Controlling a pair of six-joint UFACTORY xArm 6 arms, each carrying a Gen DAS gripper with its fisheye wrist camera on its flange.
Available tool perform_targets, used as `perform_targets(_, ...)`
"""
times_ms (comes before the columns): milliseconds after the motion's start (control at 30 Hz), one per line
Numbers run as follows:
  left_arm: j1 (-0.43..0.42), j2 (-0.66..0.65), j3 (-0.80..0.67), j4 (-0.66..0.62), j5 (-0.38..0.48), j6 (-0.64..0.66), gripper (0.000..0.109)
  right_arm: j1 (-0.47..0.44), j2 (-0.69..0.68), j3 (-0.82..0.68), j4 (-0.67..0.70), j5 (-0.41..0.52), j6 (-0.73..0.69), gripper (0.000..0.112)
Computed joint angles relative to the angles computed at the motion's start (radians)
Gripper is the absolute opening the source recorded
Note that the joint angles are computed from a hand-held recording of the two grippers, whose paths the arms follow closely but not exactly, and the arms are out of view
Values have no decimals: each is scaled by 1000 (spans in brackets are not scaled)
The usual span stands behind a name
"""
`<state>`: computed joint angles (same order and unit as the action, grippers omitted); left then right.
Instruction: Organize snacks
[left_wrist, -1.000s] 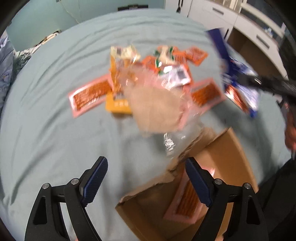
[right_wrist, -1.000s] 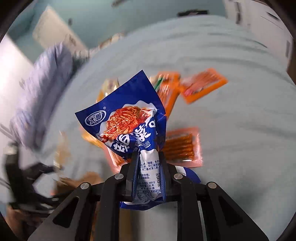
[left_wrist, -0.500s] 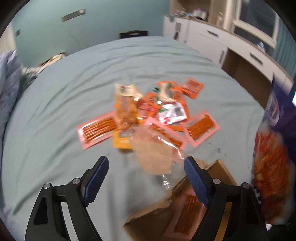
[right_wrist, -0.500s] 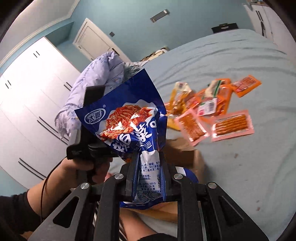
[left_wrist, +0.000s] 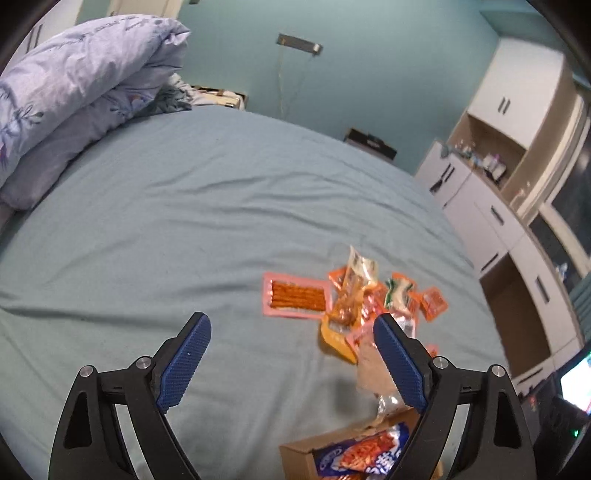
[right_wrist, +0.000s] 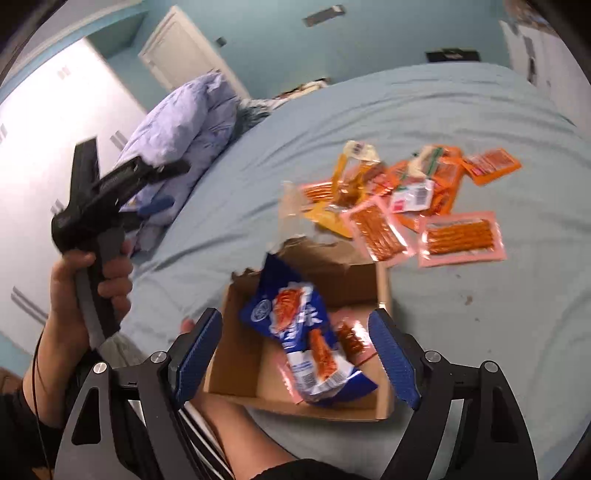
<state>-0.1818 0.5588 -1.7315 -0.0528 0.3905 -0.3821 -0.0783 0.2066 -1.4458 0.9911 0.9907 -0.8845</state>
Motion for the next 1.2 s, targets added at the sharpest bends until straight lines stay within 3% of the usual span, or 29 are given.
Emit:
perform_targets(133, -22, 19, -31, 140, 13, -28, 91, 33, 35, -24, -163, -107, 156, 81)
perform_targets(300, -43, 42, -72, 236, 54, -26, 91, 34, 141, -149, -273, -61, 362, 81)
perform_targets(467, -46, 62, -106, 237, 85, -24, 91, 55, 174, -201, -364, -46, 411, 81)
perform_targets(533, -45, 68, -113, 238, 93, -27, 91, 72, 190, -220, -377, -41, 400, 63)
perform_targets(600, -44, 71, -116, 244, 101, -33, 91, 83, 243, -272, -392, -10, 415, 17)
perform_targets(700, -44, 82, -133, 247, 114, -39, 91, 87, 278, -298, -392, -15, 441, 16)
perform_targets(900, -44, 98, -156, 231, 122, -28, 91, 77, 228, -205, -494, -163, 605, 14)
perform_targets(1000, -48, 109, -172, 237, 138, -20, 91, 66, 194, -163, -552, -186, 696, 14)
perform_targets(1133, -56, 117, -188, 288, 171, -30, 91, 68, 183, -159, -552, -181, 715, 15)
perform_targets(1167, -58, 114, -185, 303, 173, -36, 91, 67, 175, -149, -541, -203, 707, 16)
perform_targets(1200, -59, 113, -183, 312, 174, -41, 91, 67, 164, -138, -545, -224, 711, 25)
